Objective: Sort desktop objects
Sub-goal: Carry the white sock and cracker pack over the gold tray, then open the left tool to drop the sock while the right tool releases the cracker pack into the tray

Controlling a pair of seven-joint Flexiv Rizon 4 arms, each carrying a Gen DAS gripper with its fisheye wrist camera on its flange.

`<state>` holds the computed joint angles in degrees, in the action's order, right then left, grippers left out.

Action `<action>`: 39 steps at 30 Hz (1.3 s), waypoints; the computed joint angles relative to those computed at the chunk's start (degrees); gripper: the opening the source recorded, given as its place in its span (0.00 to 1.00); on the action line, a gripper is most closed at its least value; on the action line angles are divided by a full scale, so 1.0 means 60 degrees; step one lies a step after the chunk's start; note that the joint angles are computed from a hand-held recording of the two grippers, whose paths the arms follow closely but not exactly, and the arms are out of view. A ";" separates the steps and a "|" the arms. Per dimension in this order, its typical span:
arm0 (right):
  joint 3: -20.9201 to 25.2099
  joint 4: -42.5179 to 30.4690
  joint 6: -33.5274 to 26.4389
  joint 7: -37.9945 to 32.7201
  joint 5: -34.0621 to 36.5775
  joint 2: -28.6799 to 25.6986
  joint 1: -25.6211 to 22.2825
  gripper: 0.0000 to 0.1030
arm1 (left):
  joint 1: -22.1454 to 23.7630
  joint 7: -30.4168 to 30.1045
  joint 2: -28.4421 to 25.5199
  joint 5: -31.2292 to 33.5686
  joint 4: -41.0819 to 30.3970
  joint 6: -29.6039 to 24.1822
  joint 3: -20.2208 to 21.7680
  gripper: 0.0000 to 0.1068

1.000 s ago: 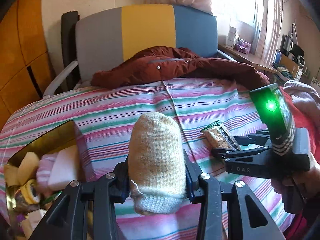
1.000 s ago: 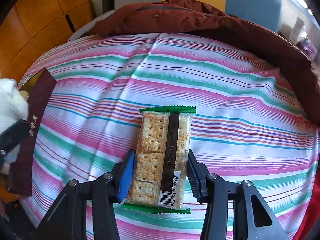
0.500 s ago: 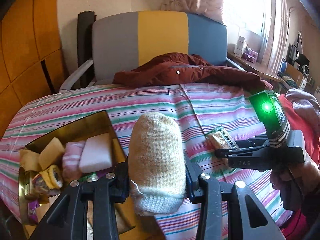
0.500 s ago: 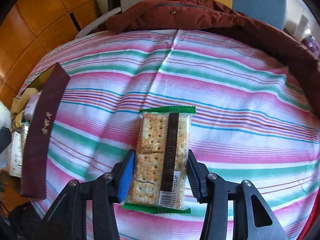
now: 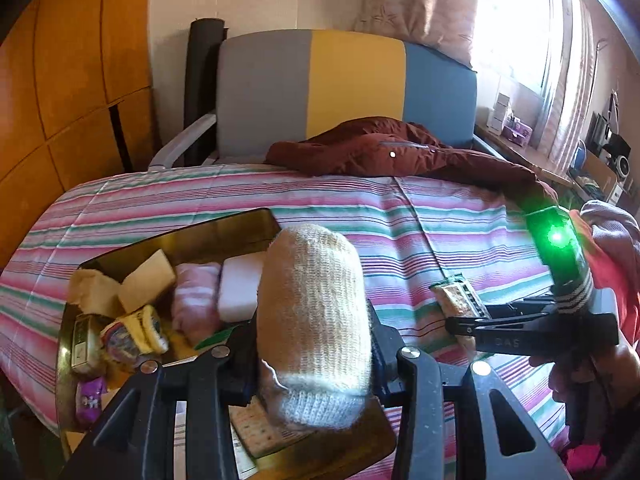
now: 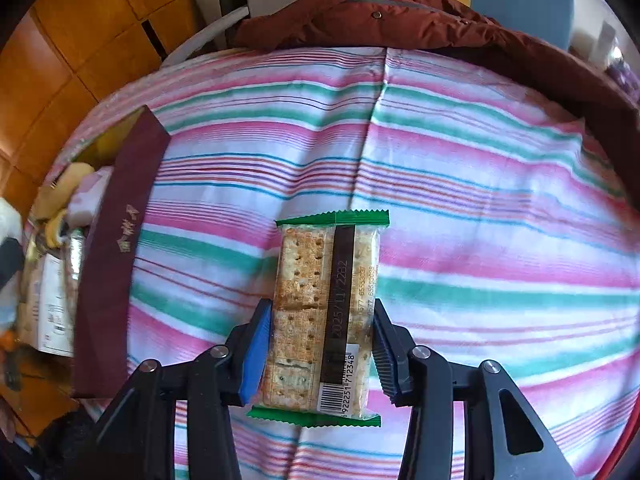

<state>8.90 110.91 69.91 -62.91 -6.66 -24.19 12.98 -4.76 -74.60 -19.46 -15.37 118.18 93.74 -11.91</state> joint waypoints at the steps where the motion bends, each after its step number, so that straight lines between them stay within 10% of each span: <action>1: 0.0113 0.0011 0.0076 0.0007 0.0182 0.0011 -0.0054 0.45 | 0.0208 0.0047 0.0061 -0.0071 0.0130 0.0079 -0.0189 0.39; 11: 0.0754 0.0331 0.0848 0.0110 0.1322 0.0269 -0.0089 0.45 | 0.2221 0.0212 0.0479 -0.0629 0.1062 0.0541 -0.1855 0.39; 22: 0.1571 0.0169 0.1843 -0.0469 0.2071 0.0610 -0.0058 0.45 | 0.2528 -0.0777 0.0561 -0.0668 0.1166 0.0607 -0.0842 0.39; 28: 0.2113 -0.0757 0.1744 -0.1265 0.2128 0.0187 0.0207 0.45 | 0.3143 -0.0679 0.0485 -0.0774 0.1249 0.0567 -0.1390 0.39; 39: 0.1086 -0.1725 0.0754 -0.0897 0.0646 -0.0691 0.1640 0.47 | 0.1115 -0.0807 -0.0373 -0.0288 0.0046 -0.0353 0.0707 0.40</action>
